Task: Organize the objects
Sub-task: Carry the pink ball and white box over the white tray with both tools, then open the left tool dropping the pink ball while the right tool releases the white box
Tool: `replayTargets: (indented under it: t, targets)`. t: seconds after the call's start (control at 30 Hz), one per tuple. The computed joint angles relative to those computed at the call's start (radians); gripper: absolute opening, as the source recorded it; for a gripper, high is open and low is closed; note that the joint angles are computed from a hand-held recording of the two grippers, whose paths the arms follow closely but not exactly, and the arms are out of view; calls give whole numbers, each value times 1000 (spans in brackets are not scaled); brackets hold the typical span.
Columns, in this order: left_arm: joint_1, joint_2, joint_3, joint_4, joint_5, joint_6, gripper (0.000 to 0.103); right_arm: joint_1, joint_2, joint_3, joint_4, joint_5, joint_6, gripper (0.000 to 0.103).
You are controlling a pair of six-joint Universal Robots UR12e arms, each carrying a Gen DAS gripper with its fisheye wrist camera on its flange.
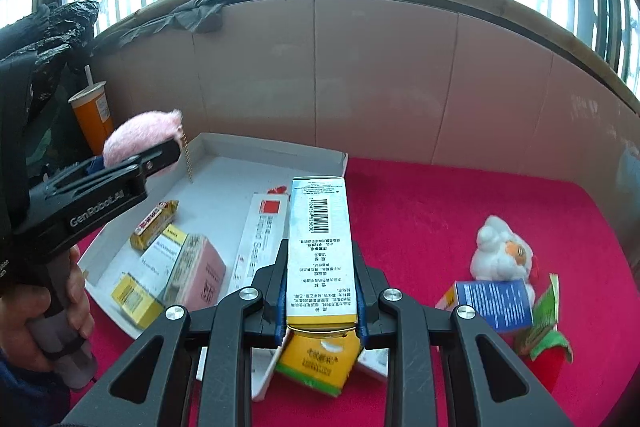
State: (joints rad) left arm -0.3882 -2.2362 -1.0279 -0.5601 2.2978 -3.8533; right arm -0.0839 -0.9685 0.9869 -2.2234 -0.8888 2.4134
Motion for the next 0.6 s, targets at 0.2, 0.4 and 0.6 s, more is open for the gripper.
replayTargets:
  t: [0.2, 0.4, 0.6]
  targets:
    - [14, 28, -60, 49, -17, -55, 57, 25, 23, -38, 18, -30, 19, 27]
    - [21, 41, -79, 34, -25, -85, 57, 56, 58, -100, 85, -62, 25, 27]
    - [31, 44, -86, -17, -56, -114, 57, 84, 77, -116, 87, -97, 13, 27]
